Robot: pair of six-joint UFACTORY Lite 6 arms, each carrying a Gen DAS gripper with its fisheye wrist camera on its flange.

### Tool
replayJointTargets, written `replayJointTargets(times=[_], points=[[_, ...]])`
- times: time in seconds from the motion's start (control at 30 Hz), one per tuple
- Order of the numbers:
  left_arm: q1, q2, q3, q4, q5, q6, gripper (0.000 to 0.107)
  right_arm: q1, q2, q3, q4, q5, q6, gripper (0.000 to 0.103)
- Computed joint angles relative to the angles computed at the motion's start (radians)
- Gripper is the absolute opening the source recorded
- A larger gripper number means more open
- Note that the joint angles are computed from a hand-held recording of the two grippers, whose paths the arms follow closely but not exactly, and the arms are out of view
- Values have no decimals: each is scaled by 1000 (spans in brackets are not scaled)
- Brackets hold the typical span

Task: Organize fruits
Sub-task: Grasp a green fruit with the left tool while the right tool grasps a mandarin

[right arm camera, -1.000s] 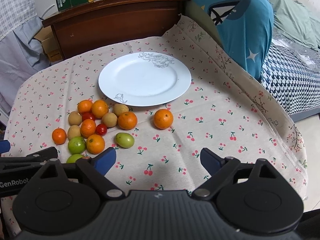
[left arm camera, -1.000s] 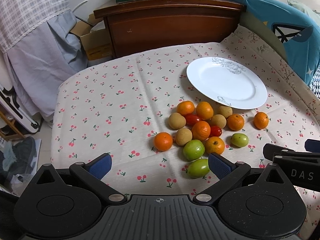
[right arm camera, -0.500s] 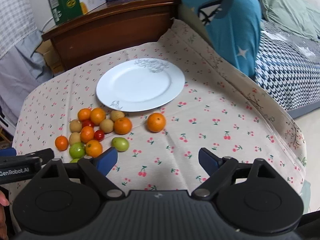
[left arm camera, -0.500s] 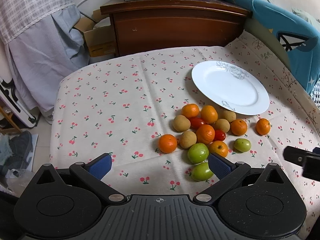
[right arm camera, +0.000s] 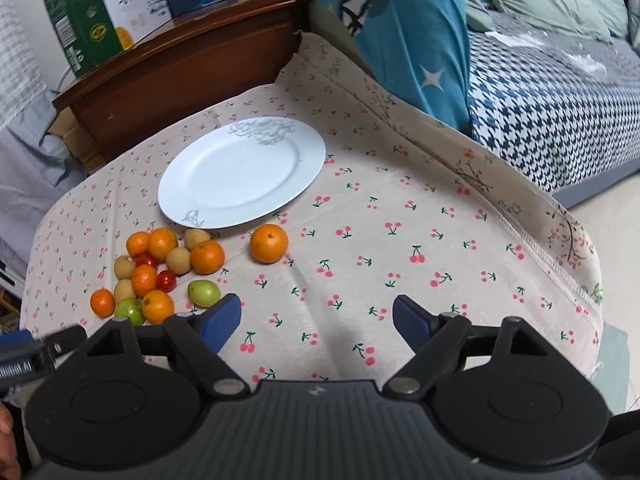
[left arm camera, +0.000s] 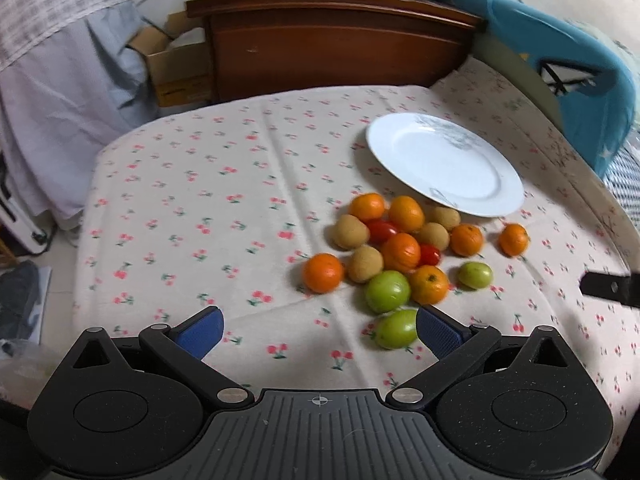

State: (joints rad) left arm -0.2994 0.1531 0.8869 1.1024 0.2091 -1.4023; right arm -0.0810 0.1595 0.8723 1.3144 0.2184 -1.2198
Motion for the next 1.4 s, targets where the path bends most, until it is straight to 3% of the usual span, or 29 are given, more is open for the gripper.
replayJointTargets(times=[0.1,0.17,0.3,0.5,0.6,0.77,1.17,1.3,1.4], points=[[-18,24,6,43,-11,-39,102,-5,15,10,-13,5,18,79],[-32,31,-3,180,-20,-174,102,-10,17,4,70,15,-69,79],[-54,47,-17,400,-13,-412,101,-12,43,18,69,22,-60,77],[-68,76,-21,611,-1,-647,95,-18,90,51,109,50,-77,72],[-67,89,-22,691,-4,-738,91,-13,119,62,238,56,-206,72],[-56,107,-18,853,-28,-914,83,-5,190,121,298,84,-232,67],[-80,156,-6,964,1,-1038,74,68,319,215,601,67,-515,56],[-88,175,5,1016,6,-1082,67,91,354,246,660,49,-571,54],[-92,182,4,1063,20,-1123,58,98,381,271,675,49,-583,47]])
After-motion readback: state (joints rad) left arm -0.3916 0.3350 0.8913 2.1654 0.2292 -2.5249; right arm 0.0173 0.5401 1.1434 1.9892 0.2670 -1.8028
